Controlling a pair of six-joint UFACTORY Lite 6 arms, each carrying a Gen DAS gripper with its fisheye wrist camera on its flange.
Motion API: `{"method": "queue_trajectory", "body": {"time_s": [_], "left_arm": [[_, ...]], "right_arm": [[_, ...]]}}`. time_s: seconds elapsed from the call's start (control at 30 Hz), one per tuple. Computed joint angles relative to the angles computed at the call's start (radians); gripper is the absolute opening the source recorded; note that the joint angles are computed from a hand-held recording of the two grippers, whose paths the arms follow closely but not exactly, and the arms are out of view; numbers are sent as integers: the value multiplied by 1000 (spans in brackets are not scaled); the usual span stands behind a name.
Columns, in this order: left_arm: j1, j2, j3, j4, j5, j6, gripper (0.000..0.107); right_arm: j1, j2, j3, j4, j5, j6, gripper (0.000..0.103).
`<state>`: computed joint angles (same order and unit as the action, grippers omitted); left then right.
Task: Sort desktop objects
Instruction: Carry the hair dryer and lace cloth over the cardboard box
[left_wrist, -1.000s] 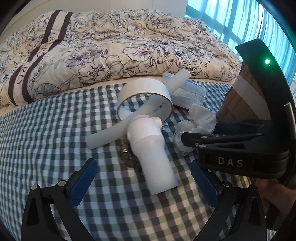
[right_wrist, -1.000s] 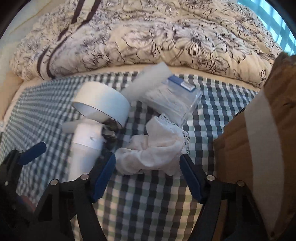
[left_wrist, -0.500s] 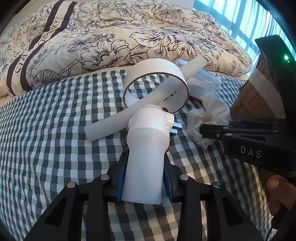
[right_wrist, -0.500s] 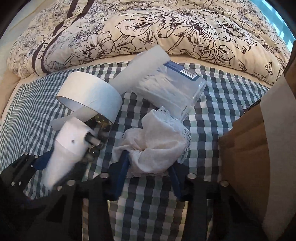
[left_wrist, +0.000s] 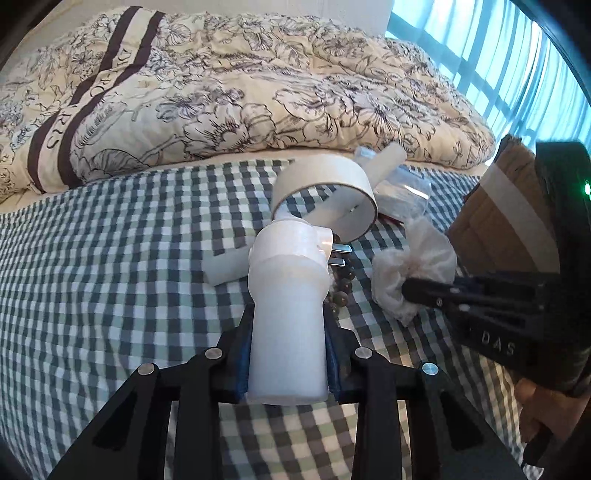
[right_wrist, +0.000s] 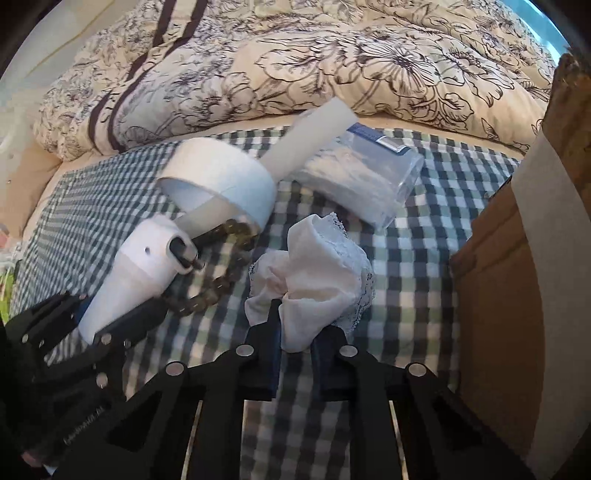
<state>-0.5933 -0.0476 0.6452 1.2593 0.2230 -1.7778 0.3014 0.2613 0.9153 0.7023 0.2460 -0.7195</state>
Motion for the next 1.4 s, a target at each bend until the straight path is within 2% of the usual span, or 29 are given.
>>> {"method": "queue_trajectory", "body": {"time_s": [0.13,0.3,0.6,0.97,1.4], "left_arm": [[6,-82,-34,-96,20,107,32],[-5,-176,-57,-192,78,206,32],[-58,-328,-44,-346,202,357,32],[-200,-488,15,-384,436,383,32],[-418,-566,136,-332,764,339,32]], "right_arm": [[16,-56,-58,49,-16,-37,12],[38,-132,-105,18,-21,10,12],[74,-325,-172,-207,7,257,12],[142,-589,-241,-479,83,576,12],[227,-909,-251,-650,254,787,12]]}}
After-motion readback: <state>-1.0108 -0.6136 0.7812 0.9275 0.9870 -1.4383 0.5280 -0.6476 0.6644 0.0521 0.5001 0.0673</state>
